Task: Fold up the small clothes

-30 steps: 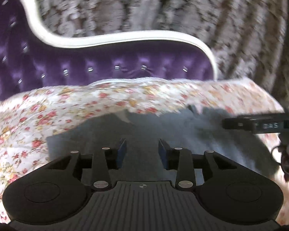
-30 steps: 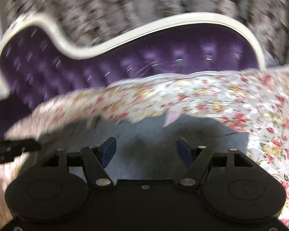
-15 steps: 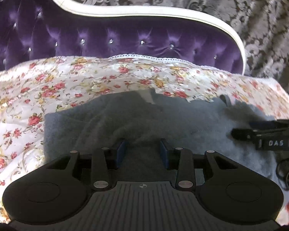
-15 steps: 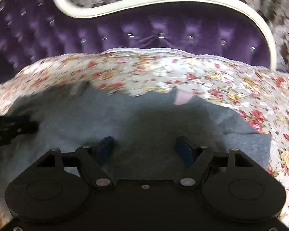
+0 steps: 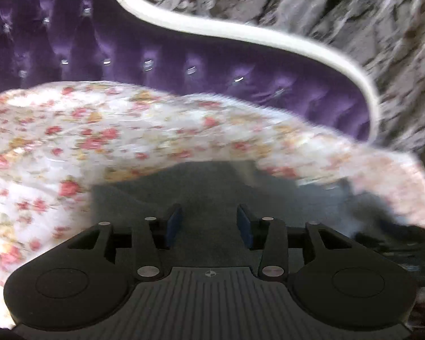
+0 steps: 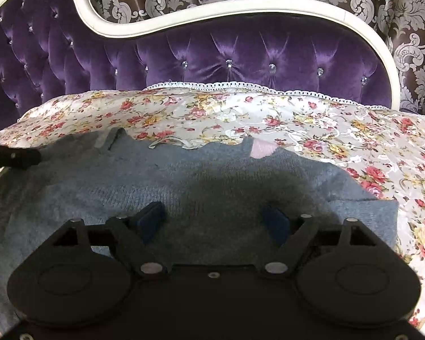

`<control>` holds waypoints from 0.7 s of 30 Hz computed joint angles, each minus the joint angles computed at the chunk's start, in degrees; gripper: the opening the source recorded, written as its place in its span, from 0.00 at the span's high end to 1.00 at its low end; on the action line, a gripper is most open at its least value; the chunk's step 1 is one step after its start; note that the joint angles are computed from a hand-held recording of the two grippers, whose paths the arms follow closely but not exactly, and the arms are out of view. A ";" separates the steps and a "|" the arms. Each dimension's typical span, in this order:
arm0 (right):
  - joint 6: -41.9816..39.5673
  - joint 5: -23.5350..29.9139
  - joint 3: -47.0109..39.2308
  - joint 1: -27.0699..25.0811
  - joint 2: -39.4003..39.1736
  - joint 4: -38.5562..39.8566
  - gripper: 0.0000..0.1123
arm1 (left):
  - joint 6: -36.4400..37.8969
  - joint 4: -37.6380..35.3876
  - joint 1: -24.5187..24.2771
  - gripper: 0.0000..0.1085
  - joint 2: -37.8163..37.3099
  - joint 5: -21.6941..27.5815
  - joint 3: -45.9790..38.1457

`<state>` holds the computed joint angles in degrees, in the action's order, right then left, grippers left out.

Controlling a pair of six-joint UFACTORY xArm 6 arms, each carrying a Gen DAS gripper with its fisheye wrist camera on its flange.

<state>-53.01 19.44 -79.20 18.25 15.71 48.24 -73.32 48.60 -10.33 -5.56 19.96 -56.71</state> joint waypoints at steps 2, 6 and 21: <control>0.35 0.72 -0.45 -0.12 0.20 -0.63 0.23 | 4.79 -1.29 -0.82 0.62 1.81 3.09 -1.88; -0.03 2.96 -0.06 -0.80 -1.61 1.48 0.22 | 8.32 -2.73 -2.87 0.62 1.12 6.49 -3.41; 0.35 -7.28 28.62 3.13 -24.42 -10.49 0.14 | 8.54 -3.34 -11.83 0.58 -2.97 7.04 0.94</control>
<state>-52.67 12.15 -50.58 21.37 -8.71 37.75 -64.78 45.26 -22.16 -8.54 26.99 -55.77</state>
